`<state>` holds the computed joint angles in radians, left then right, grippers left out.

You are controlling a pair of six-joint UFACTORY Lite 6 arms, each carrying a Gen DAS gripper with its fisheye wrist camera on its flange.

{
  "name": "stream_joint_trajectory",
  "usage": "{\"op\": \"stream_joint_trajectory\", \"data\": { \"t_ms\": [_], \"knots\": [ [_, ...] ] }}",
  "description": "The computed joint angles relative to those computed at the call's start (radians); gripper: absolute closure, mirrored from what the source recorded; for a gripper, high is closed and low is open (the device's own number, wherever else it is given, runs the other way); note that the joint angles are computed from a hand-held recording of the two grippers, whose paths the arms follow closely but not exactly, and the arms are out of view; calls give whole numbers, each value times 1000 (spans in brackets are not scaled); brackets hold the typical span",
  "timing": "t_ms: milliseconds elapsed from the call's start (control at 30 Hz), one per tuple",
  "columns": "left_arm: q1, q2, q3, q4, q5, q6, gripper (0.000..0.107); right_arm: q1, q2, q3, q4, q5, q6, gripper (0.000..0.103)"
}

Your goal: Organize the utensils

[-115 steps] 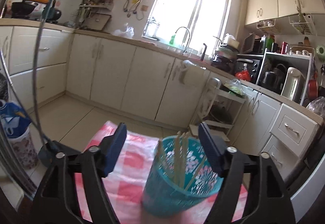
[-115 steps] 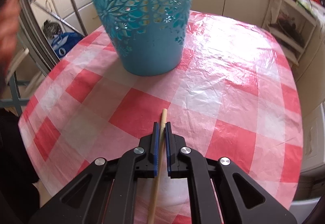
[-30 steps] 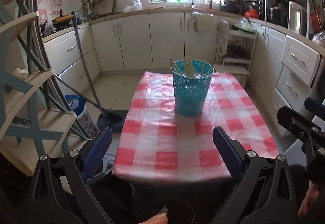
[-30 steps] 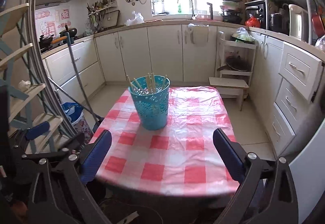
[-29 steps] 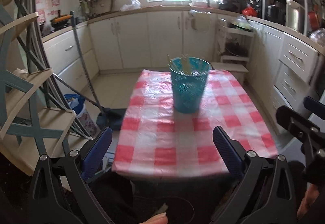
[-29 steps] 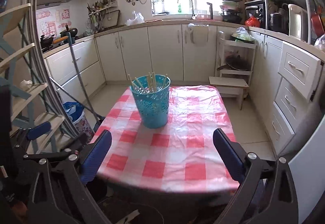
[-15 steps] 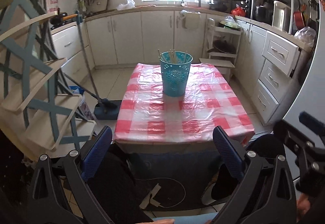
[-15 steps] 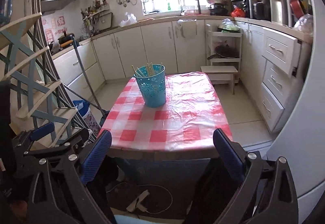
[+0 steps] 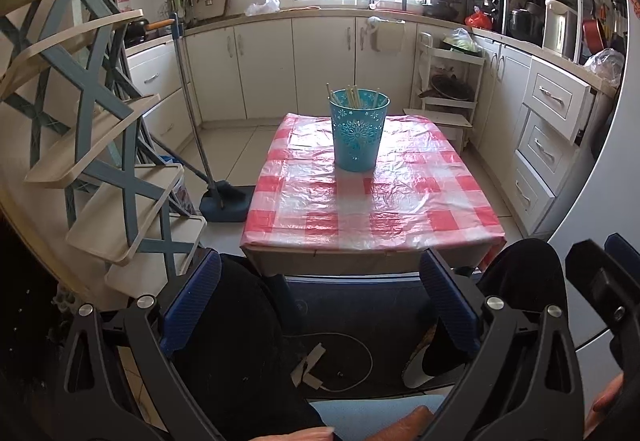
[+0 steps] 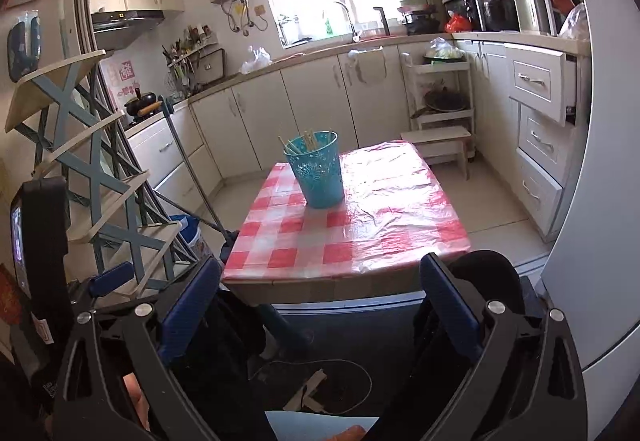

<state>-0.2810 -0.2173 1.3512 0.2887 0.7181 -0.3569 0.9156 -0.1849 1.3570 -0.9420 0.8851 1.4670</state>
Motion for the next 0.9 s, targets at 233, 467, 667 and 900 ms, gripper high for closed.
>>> {"op": "stream_joint_trajectory", "data": {
  "t_ms": [233, 467, 667, 900],
  "knots": [
    [20, 2, -2, -34, -7, 20, 12, -11, 18, 7, 43, -20, -33, 7],
    [40, 8, -3, -59, -11, 41, 12, 16, 43, 26, 20, 5, -37, 7],
    [51, 9, -3, -71, -13, 54, 12, 17, 56, 38, 32, 7, -58, 7],
    [51, 7, -7, -51, -14, 42, 12, 21, 66, 50, 35, 12, -65, 7]
  ]
}}
